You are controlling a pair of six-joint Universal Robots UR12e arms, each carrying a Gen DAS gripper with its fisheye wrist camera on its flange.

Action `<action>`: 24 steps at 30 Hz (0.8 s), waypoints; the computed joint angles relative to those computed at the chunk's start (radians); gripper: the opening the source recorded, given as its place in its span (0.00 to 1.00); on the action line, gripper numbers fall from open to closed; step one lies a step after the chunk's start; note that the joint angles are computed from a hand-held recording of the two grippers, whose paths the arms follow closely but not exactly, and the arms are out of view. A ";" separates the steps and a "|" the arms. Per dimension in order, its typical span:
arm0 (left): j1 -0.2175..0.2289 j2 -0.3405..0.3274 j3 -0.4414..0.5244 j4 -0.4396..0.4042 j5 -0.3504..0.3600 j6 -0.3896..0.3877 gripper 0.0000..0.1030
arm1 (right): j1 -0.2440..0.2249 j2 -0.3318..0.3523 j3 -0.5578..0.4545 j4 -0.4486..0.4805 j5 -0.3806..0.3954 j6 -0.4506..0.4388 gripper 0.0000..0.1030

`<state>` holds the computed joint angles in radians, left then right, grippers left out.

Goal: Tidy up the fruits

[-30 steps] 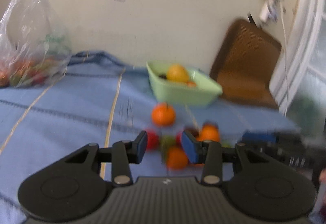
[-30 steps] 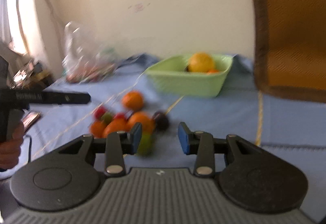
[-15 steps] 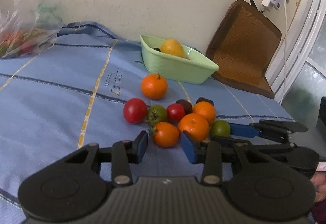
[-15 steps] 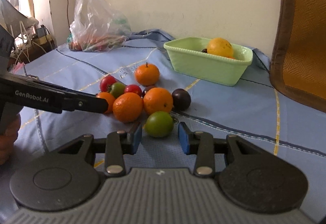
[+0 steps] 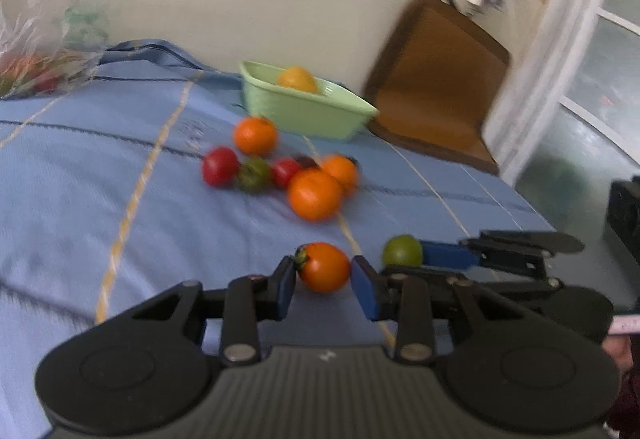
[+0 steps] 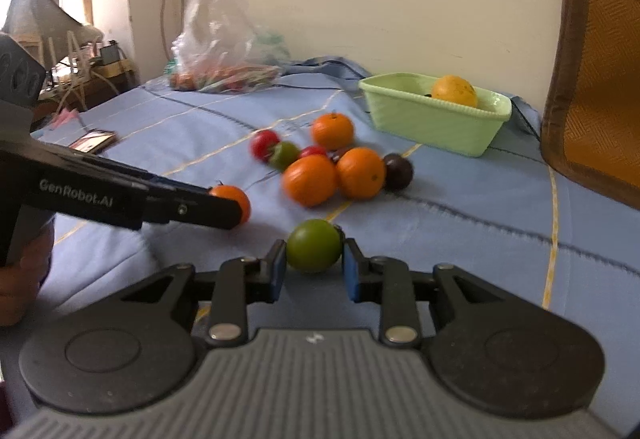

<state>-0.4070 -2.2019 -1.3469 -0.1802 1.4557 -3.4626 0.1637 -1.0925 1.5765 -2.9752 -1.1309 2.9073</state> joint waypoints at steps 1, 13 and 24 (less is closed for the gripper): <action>-0.005 0.008 -0.014 0.003 -0.007 0.007 0.30 | 0.000 -0.011 0.018 -0.012 -0.001 0.000 0.32; -0.038 0.051 -0.097 0.038 -0.007 0.044 0.30 | 0.005 -0.094 0.158 -0.081 -0.046 0.054 0.32; -0.048 0.040 -0.102 0.088 0.028 0.064 0.33 | 0.010 -0.085 0.179 -0.167 -0.065 0.066 0.33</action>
<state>-0.4549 -2.1617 -1.4491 -0.0926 1.4839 -3.3989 0.1739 -1.1773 1.7559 -3.1423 -1.1962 2.9738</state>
